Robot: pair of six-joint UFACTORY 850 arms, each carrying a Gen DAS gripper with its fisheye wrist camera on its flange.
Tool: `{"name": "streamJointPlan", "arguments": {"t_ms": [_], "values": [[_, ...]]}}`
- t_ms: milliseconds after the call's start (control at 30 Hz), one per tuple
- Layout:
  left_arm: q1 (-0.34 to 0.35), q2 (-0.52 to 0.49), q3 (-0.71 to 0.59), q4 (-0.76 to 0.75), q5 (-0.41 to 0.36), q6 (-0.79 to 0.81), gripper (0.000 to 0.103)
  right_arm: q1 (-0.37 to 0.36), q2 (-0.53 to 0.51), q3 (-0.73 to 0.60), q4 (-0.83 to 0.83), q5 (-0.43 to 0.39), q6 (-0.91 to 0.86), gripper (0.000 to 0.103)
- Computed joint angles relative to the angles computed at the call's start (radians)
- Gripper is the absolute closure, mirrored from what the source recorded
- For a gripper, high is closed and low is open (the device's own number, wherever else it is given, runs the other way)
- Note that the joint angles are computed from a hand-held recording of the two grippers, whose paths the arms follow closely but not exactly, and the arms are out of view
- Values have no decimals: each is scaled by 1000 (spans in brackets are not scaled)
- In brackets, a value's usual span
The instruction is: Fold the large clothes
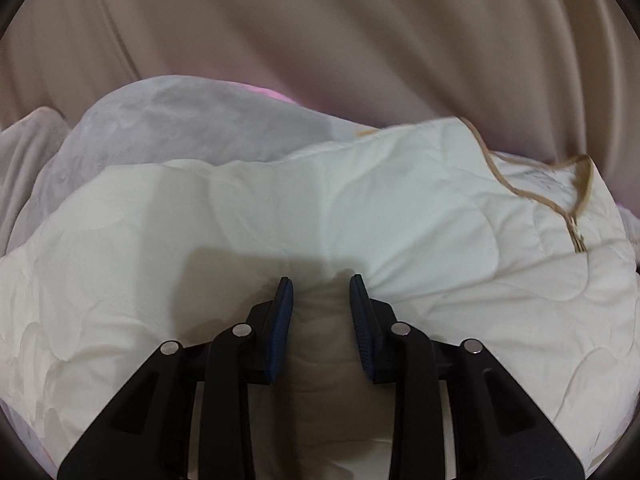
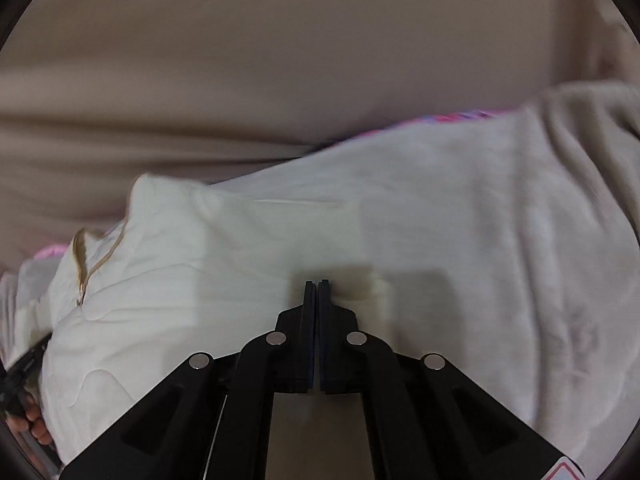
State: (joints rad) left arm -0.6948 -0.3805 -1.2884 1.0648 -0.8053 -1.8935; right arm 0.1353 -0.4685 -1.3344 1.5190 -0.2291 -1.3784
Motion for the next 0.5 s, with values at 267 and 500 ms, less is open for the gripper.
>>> {"name": "streamJointPlan", "arguments": {"t_ms": [267,500], "values": [[-209,321,331,2,-2,-130,31,-217,356,436,-78,-237,-227,53],[-452,523,595,-199,111,-353,25,-520,485,707,-367,-612,-131,46]]}}
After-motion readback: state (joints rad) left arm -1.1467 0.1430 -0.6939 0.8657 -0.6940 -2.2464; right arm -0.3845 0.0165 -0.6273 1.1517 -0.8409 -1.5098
